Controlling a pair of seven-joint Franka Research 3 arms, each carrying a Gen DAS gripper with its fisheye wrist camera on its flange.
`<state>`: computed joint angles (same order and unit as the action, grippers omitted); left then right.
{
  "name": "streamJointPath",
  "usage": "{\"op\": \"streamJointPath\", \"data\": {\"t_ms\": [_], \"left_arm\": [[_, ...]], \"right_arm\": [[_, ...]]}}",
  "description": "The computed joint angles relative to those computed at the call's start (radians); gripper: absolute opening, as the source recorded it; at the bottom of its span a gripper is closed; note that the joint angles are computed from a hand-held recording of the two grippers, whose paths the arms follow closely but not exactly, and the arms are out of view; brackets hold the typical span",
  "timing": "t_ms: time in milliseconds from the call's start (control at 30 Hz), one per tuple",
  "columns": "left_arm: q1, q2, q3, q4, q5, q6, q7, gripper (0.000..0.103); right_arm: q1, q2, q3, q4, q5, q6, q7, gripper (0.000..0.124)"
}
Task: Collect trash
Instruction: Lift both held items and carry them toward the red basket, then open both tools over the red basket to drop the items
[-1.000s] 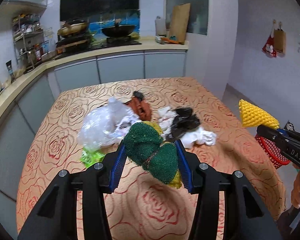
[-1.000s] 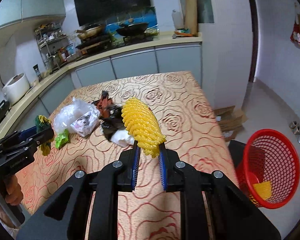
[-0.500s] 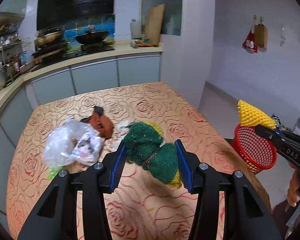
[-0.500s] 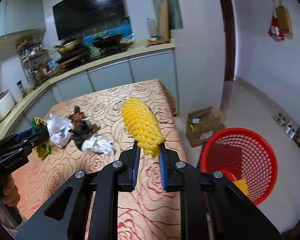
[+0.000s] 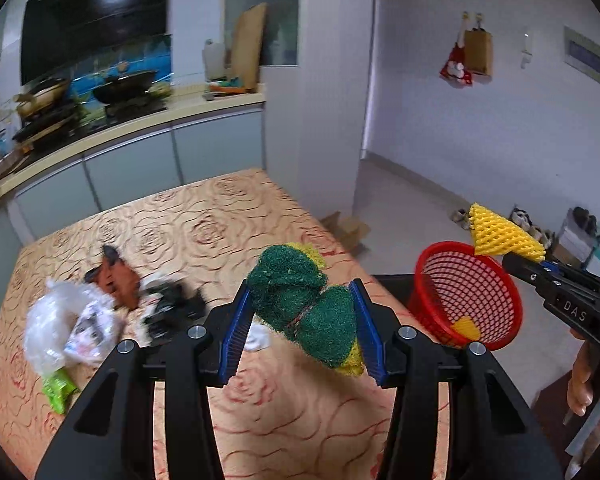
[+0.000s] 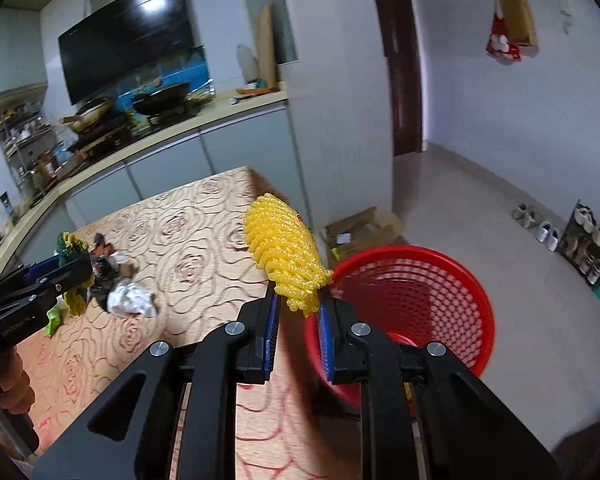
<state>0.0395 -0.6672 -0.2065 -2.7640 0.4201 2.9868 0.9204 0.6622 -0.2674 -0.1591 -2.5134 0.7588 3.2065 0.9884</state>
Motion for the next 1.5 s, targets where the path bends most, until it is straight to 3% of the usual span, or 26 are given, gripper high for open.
{"op": "streamJointPath", "data": {"t_ms": [300,433,600,767,900,1100,1367,1500], "left_arm": [[-0.044,0.196,-0.028,0.134,0.009,0.050,0.011,0.047],[-0.070,0.304,-0.036,0.213,0.017,0.066,0.024,0.047],[-0.170,0.432,0.022,0.304,-0.045,0.079,0.100,0.047],[-0.287,0.553,0.088,0.383,-0.225,0.088,0.266,0.047],[-0.331,0.630,0.091,0.442,-0.463,0.067,0.479,0.047],[-0.271,0.707,0.013,0.511,-0.584,0.030,0.596,0.047],[-0.215,0.725,-0.061,0.536,-0.760,0.014,0.741,0.050],[-0.208,0.729,-0.071,0.548,-0.833,-0.004,0.791,0.057]], "right_arm": [[-0.126,0.022,0.034,-0.008,-0.068,0.009,0.071,0.018],[-0.219,0.042,0.083,-0.010,-0.126,0.005,0.128,0.018],[-0.313,0.082,0.123,0.002,-0.200,-0.010,0.192,0.018],[-0.401,0.124,0.171,0.011,-0.282,-0.026,0.266,0.018],[-0.422,0.160,0.174,0.020,-0.313,-0.032,0.299,0.018],[-0.436,0.207,0.185,0.044,-0.354,-0.050,0.327,0.019],[-0.394,0.242,0.185,0.073,-0.169,-0.076,0.159,0.021],[-0.397,0.242,0.193,0.078,-0.131,-0.095,0.130,0.033]]}}
